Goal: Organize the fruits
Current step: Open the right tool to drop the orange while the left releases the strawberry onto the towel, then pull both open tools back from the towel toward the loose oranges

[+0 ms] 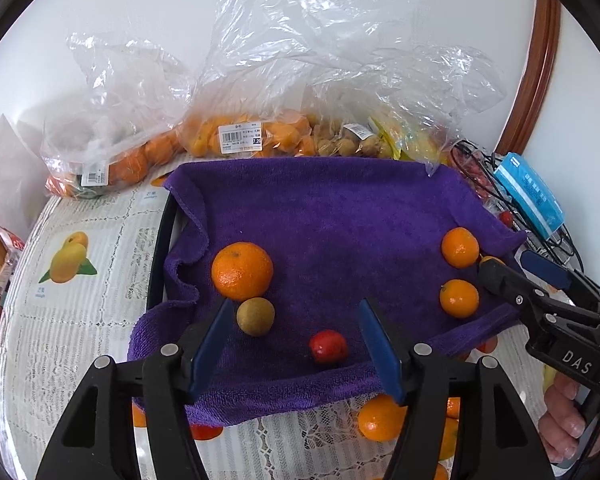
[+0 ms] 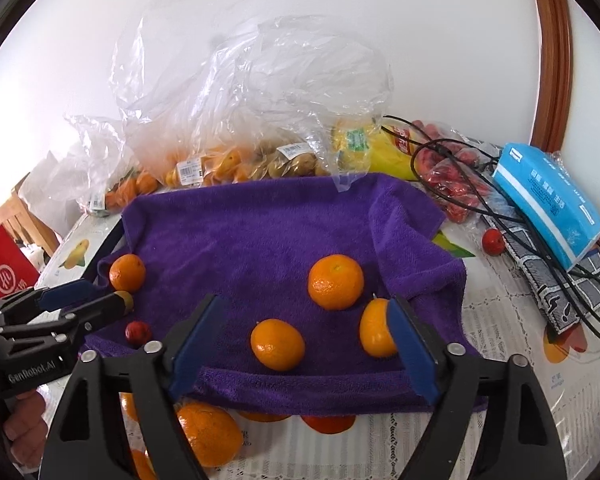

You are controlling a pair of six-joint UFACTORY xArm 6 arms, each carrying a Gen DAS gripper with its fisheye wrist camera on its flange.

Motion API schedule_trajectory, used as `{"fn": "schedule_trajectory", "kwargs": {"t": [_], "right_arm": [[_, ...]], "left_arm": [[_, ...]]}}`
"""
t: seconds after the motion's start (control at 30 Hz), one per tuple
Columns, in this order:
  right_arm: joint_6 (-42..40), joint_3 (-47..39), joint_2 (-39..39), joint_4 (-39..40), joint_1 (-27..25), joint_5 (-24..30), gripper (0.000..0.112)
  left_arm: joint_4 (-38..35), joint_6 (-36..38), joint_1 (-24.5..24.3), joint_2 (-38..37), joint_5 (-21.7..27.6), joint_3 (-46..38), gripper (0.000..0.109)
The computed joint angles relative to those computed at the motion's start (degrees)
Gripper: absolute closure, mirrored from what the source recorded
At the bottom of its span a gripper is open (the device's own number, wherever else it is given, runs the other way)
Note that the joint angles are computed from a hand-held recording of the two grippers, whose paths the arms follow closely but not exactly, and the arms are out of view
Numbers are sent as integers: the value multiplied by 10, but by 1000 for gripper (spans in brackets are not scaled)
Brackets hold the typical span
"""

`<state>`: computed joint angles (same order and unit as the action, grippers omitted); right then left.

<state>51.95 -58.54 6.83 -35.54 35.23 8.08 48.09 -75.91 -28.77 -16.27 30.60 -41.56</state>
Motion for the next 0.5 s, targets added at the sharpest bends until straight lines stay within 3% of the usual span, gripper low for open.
{"fn": "schedule_trajectory", "kwargs": {"t": [0.1, 0.23, 0.4, 0.5], "right_arm": [[75, -4, -6, -69, 1, 18, 21], [84, -11, -17, -83, 20, 89, 19], [124, 20, -53, -119, 19, 81, 19], [116, 46, -79, -109, 16, 60, 19]], "left_arm": [[43, -30, -10, -3, 19, -3, 44], [63, -40, -18, -7, 32, -7, 44], [59, -35, -22, -20, 35, -3, 44], [61, -44, -32, -33, 62, -3, 44]]}}
